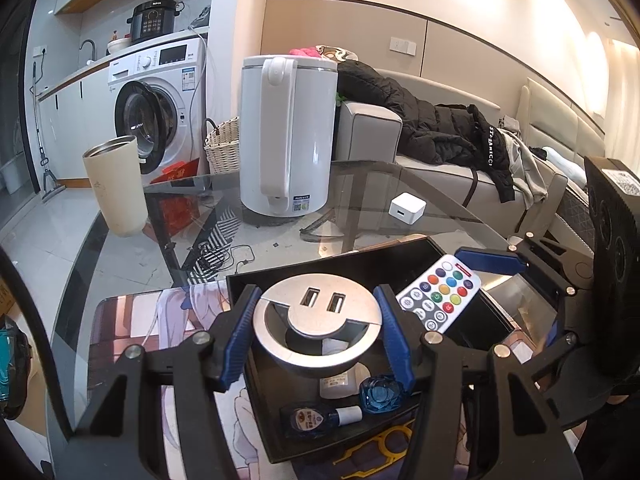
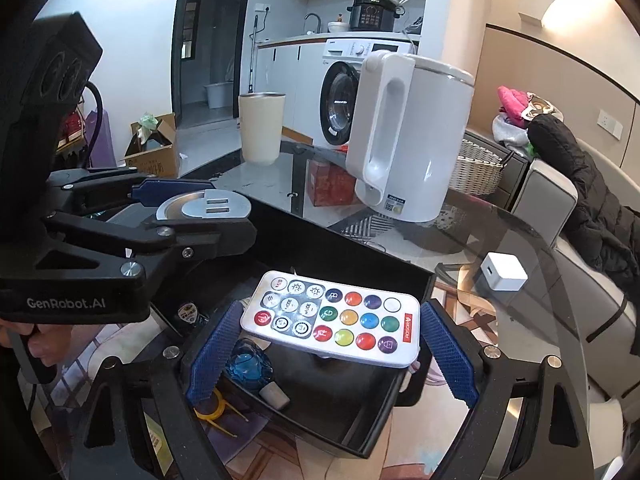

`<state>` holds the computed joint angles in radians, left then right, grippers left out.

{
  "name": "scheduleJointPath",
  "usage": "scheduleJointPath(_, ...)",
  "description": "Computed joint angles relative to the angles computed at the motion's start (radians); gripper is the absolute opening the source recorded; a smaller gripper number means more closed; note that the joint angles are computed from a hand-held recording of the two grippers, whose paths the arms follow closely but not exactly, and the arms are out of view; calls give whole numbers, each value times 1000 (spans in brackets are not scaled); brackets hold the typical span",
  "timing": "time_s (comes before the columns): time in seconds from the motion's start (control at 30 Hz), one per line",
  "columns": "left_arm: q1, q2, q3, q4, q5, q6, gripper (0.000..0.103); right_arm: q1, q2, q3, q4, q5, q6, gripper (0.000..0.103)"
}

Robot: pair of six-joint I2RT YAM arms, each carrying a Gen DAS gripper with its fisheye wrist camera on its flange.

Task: Organize rigid objects
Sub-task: 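Open both tools to release the hub and remote into the box, then withdraw both open tools from the black box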

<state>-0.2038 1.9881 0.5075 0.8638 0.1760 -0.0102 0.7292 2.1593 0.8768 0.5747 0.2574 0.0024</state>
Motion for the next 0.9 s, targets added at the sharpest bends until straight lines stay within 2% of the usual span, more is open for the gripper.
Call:
scheduleJointPath(0.23,-15,18,19,-15,-3,7,57,-3,11,14,-1,-12,-10,91)
scheduleJointPath(0.33,-23,18,23,-30,-15,14,57,-3,-2,-8,14,1,-3,100)
scheduleJointPath(0.47,-23,14,18,-41,-11,15,58,-3,-19,-40,35,2,2,101)
scheduleJointPath(0.53,-22,5,9,-39,-13,8,73,2,-29,-63,57,12,0,102)
scheduleJointPath(0.6,-11,-9,-7,-26,8,-10,95,9,-39,-81,68,27,2,102)
scheduleJointPath(0.63,-7,-19,-16,-23,13,-16,102,13,-46,-94,77,29,4,102)
scheduleJointPath(0.9,6,-112,-139,28,7,-11,103,24,-102,-181,106,31,36,102)
